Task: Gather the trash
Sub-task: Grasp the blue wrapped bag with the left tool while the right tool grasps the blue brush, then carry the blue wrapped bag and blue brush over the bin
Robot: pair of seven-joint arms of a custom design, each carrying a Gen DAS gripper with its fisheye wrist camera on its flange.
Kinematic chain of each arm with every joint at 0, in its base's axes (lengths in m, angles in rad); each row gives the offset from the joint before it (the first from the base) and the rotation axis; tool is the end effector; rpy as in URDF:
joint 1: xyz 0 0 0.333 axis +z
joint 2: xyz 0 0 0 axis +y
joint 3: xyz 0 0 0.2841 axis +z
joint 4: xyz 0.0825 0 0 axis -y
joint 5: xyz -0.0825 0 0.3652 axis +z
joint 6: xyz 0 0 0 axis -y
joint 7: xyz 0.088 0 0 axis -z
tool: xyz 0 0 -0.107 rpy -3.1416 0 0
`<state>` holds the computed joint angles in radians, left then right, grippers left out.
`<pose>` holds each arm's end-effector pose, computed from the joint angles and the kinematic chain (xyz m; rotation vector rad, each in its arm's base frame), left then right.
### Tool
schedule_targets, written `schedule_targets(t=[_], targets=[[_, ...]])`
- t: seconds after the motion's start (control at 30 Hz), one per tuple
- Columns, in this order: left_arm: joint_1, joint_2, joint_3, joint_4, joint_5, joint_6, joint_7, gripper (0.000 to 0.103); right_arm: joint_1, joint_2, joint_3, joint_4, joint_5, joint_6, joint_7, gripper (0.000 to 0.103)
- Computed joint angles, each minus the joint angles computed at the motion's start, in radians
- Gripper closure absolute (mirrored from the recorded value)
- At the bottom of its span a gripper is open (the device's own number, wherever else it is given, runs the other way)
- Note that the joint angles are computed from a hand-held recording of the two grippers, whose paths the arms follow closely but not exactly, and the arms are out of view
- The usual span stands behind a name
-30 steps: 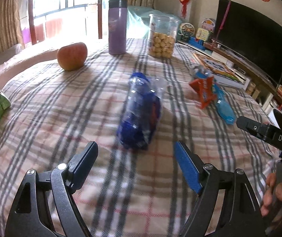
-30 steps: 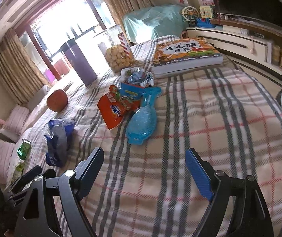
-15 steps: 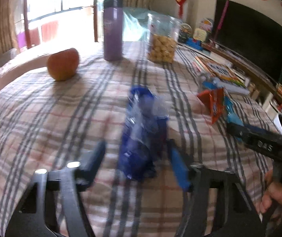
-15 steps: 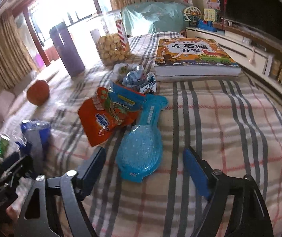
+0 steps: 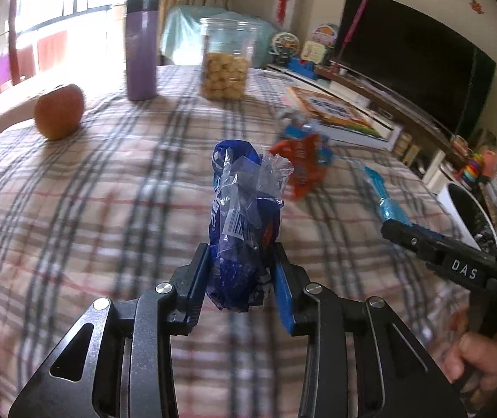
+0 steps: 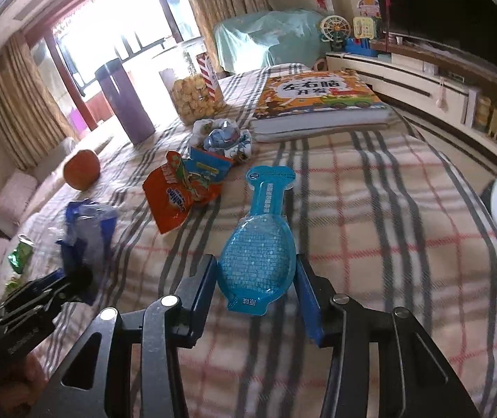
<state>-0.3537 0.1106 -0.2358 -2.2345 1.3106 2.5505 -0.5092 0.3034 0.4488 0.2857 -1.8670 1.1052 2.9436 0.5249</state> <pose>0.4362 -0.3069 0.3179 -2.0785 1.3358 -0.7348 0.5645 0.2898 0.3080 -2.0300 1.1602 -0.1169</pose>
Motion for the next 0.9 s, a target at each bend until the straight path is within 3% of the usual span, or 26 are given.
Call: schedule_targets(t=[0.17,0.9], targets=[[-0.020,0.052,-0.004,0.070,0.001,0.018,0.039,0.070,-0.053,-0.061,0.016,-0.065,0.129,-0.030,-0.111,0.057],[-0.152,0.285,0.052,0.380,-0.100,0.077,0.267,0.070,-0.077,-0.223,-0.134,-0.220,0.381,-0.124,-0.288,0.057]])
